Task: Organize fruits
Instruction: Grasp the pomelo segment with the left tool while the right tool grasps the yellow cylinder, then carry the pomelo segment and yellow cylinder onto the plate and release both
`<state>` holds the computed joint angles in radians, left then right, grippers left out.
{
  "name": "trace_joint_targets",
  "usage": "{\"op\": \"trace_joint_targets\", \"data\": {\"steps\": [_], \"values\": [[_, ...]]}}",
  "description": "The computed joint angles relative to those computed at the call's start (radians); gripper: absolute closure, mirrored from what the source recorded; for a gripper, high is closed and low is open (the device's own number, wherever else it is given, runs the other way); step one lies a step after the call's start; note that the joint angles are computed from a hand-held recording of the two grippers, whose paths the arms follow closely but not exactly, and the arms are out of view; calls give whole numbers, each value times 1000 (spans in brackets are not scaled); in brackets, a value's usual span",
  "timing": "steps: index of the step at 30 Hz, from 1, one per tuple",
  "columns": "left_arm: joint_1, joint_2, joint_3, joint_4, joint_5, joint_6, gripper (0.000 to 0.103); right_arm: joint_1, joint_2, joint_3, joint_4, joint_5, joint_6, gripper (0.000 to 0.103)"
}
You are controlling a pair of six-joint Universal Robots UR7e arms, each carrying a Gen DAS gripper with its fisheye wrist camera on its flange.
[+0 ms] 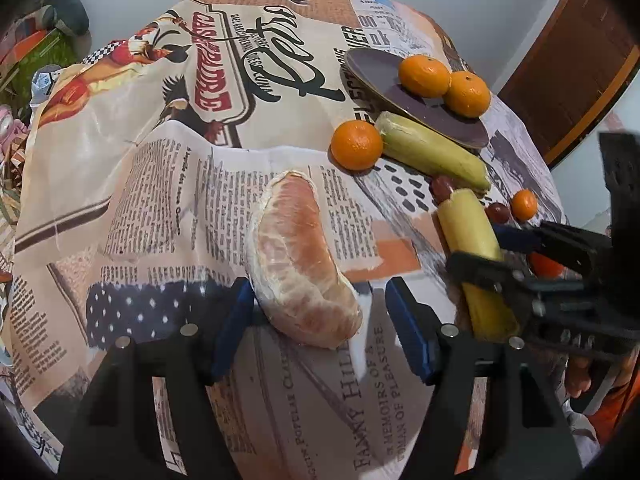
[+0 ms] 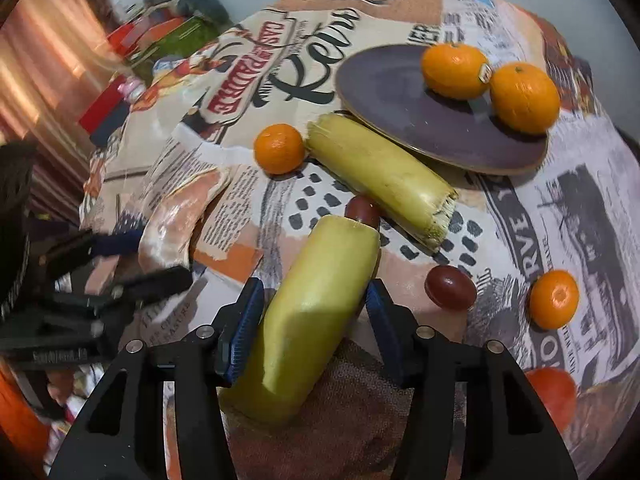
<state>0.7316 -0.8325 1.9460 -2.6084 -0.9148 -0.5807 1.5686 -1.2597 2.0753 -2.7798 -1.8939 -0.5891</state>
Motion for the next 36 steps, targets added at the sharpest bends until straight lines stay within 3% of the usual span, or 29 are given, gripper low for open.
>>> {"op": "trace_joint_targets", "data": {"steps": [6, 22, 24, 26, 36], "values": [[13, 23, -31, -1, 12, 14, 31, -9, -39, 24, -23, -3, -83, 67], [52, 77, -131, 53, 61, 57, 30, -28, -67, -5, -54, 77, -65, 67], [52, 84, -133, 35, 70, 70, 35, -32, -65, -16, -55, 88, -57, 67], [51, 96, -137, 25, 86, 84, 54, -35, -64, -22, -61, 92, -52, 68], [21, 79, -103, -19, 106, 113, 57, -44, -83, -39, -78, 108, -37, 68]]}}
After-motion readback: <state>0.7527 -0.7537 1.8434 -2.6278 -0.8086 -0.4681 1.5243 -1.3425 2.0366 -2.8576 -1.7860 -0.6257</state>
